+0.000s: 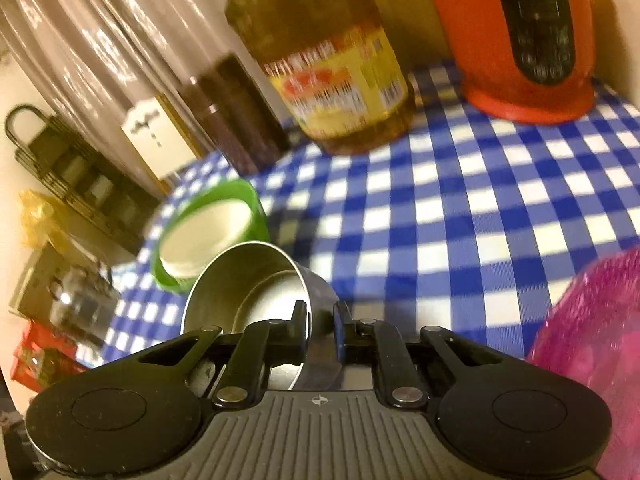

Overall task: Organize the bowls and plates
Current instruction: 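Lower the steel cup onto the bowls in the green bowl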

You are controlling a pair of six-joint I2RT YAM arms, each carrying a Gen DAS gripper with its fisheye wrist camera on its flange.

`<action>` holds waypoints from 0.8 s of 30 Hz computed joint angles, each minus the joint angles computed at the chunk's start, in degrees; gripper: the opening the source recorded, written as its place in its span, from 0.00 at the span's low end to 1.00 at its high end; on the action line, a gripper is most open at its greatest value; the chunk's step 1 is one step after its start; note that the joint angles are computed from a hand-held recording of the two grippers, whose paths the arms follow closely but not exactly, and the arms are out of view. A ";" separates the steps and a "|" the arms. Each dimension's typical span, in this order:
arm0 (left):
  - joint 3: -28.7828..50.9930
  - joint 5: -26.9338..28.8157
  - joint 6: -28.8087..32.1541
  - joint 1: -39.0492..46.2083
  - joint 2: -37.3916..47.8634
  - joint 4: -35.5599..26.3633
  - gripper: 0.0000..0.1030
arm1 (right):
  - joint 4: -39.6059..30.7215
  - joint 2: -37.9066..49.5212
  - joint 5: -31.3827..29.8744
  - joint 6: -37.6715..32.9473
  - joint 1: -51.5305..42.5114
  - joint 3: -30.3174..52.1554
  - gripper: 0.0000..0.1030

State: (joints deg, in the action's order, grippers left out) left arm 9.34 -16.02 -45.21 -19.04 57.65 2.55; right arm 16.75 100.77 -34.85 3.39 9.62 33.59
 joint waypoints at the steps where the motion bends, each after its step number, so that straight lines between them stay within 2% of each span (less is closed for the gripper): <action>1: 0.31 -0.44 -0.01 -0.06 -0.86 -0.61 0.12 | -0.20 -0.50 -0.57 0.45 -0.20 0.18 0.13; 15: 5.95 -3.40 7.37 3.94 -5.84 -4.58 0.12 | 2.04 -2.53 -3.59 7.82 1.32 4.06 0.13; 24: 7.27 0.53 11.16 11.04 -5.71 -3.02 0.12 | 5.45 -1.12 -2.43 12.95 4.11 5.66 0.13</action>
